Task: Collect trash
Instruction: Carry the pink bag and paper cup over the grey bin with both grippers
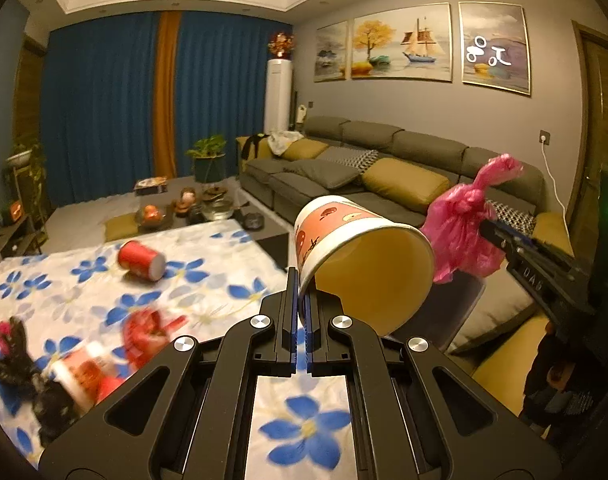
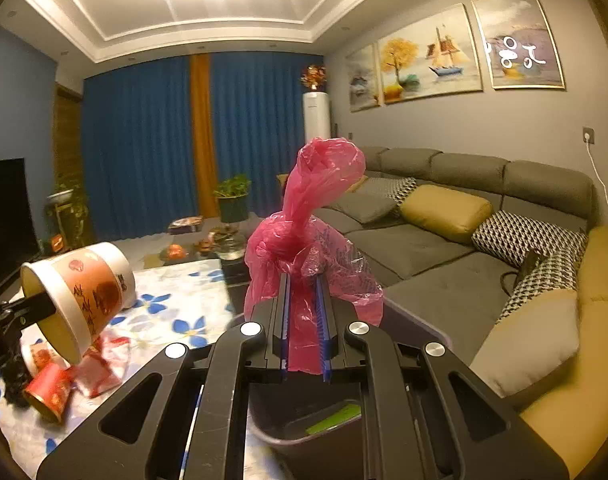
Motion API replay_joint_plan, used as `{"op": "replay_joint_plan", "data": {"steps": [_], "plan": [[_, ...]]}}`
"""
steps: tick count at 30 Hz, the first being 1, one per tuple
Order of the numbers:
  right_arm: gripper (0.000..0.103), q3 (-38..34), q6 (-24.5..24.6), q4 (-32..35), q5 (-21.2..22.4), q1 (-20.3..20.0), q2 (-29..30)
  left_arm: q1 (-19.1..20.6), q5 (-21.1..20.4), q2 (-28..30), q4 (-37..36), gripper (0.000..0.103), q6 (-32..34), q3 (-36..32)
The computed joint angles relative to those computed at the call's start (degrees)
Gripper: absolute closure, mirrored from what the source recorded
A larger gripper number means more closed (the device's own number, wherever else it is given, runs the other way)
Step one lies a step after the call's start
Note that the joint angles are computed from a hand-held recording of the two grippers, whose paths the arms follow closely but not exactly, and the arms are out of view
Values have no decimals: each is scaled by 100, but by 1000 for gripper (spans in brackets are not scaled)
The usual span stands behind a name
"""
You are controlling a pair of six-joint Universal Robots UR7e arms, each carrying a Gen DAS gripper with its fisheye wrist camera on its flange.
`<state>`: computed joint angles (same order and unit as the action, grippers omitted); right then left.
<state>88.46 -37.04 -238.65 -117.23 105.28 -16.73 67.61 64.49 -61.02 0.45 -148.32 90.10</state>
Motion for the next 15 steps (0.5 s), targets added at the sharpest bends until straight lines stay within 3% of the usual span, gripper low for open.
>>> {"op": "replay_joint_plan", "data": {"steps": [15], "plan": [[90, -435, 57, 529, -53, -228, 11, -49, 260, 1228, 533, 101, -55, -1376]]}}
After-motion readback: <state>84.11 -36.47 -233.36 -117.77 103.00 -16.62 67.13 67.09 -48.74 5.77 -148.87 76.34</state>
